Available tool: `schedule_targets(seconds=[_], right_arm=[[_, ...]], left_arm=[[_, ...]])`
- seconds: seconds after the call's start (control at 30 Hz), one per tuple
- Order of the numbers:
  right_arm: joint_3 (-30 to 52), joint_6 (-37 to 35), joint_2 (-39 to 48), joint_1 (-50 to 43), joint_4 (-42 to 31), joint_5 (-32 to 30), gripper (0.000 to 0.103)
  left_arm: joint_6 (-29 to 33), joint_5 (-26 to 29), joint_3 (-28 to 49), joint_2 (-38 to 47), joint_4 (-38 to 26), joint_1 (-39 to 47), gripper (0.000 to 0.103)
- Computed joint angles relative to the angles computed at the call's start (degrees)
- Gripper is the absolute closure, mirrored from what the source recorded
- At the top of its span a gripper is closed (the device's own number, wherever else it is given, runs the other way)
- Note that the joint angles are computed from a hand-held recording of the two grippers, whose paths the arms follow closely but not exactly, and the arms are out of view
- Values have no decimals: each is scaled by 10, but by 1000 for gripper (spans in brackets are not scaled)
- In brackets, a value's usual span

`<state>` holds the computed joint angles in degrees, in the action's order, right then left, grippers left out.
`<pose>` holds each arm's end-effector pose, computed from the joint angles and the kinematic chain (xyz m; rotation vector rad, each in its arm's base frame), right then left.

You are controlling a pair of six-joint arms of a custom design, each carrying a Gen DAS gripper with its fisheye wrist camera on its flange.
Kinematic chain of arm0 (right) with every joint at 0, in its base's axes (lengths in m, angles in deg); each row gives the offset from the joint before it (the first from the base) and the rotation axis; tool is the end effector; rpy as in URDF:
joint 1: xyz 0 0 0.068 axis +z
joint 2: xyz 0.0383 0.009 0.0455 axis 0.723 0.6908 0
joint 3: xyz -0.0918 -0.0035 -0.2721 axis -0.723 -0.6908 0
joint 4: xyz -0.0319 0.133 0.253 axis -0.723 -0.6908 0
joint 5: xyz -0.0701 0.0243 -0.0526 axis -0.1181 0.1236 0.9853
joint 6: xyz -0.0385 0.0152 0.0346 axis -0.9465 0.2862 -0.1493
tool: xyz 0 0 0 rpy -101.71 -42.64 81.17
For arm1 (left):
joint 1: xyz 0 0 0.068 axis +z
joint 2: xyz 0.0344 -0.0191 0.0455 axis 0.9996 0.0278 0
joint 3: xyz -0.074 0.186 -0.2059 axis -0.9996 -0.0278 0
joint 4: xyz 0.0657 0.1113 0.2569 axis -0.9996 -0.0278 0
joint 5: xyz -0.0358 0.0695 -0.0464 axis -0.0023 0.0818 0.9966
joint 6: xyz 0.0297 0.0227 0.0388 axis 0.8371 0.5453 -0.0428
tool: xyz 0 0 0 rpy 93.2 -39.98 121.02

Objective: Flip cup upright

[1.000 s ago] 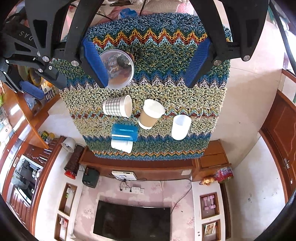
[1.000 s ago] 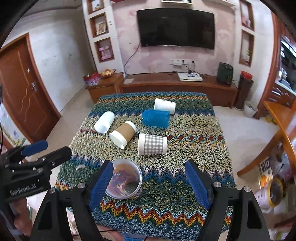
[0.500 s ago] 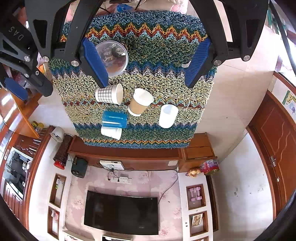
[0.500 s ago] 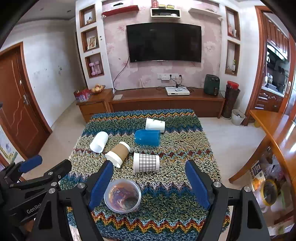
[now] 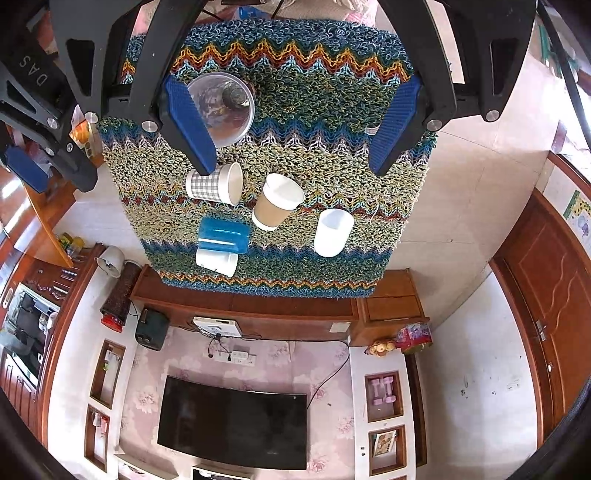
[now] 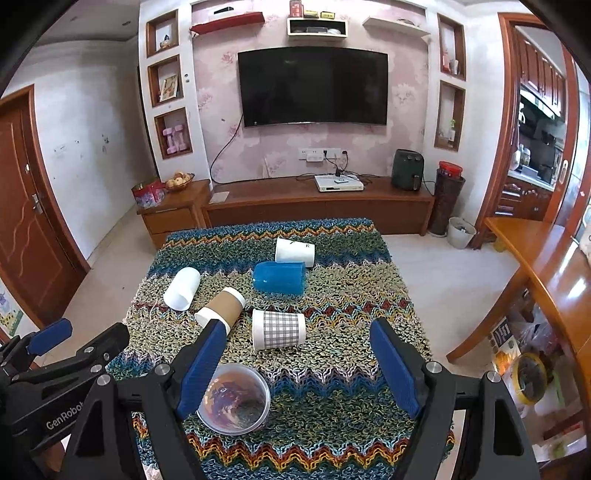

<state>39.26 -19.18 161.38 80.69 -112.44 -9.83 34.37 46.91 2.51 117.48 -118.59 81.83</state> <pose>0.2908 0.1848 0.2807 -0.0707 2.2988 0.1152 0.2739 -0.0244 0.2840 -0.1961 2.3951 0.0968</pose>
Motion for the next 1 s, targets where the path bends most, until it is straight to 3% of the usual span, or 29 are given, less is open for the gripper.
schedule_targets(seconds=[1.0], right_arm=[[2, -4, 9, 9, 9, 12, 22]], left_arm=[[5, -15, -6, 5, 14, -5, 16]])
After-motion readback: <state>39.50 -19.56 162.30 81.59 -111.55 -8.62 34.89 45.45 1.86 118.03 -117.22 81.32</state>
